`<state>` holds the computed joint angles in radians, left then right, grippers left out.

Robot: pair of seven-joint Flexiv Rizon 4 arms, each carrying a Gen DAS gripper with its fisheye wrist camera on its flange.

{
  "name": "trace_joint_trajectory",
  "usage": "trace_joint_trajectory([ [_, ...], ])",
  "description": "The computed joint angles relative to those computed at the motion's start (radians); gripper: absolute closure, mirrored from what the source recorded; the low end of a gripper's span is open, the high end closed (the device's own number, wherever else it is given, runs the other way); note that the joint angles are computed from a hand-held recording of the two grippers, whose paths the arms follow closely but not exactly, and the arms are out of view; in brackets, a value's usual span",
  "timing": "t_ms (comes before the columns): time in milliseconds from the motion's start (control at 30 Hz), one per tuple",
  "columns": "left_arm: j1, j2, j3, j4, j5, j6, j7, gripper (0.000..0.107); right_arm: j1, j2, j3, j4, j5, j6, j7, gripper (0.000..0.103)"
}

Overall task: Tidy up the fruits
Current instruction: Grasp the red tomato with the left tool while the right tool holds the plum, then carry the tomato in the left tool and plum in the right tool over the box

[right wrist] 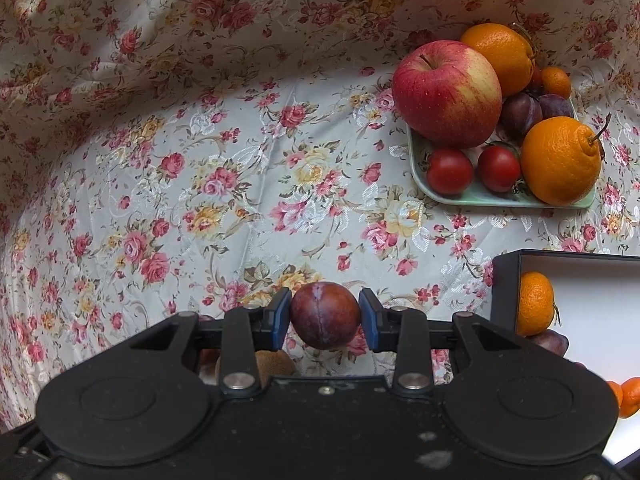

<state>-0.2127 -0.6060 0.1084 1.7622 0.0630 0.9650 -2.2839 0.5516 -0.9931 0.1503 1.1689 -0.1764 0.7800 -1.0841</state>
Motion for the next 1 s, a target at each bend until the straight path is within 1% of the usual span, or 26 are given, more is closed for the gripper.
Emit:
trace_joint_trajectory([
  [100,-0.022,0.032,0.044,0.006,0.045,0.002,-0.056,0.061,0.001,-0.001,0.015,-0.004,0.004,-0.006,-0.024,0.066],
  [200,-0.004,0.05,0.039,0.024,0.047,0.02,-0.074,0.061,0.002,0.005,0.028,0.005,0.009,0.004,-0.067,0.066],
  [333,0.046,0.056,-0.002,0.054,-0.008,0.066,-0.043,0.061,0.009,0.021,0.021,0.035,0.005,0.036,-0.081,0.066],
  [600,0.063,0.051,-0.02,0.066,-0.064,0.109,0.001,0.061,0.007,0.03,0.012,0.06,0.005,0.064,-0.071,0.066],
  [733,0.04,0.034,0.003,0.035,-0.047,0.086,-0.004,0.061,-0.003,0.034,0.023,0.066,0.009,0.069,-0.078,0.066],
  [833,0.053,0.029,-0.015,0.037,-0.068,0.093,0.017,0.061,-0.007,0.041,0.026,0.074,0.014,0.068,-0.084,0.066],
  [900,0.047,0.023,-0.011,0.028,-0.065,0.084,0.022,0.061,-0.01,0.046,0.027,0.077,0.018,0.064,-0.08,0.066],
  [1000,0.05,0.019,-0.016,0.028,-0.077,0.07,0.027,0.061,-0.029,0.051,0.049,0.068,0.044,0.048,-0.093,0.066],
])
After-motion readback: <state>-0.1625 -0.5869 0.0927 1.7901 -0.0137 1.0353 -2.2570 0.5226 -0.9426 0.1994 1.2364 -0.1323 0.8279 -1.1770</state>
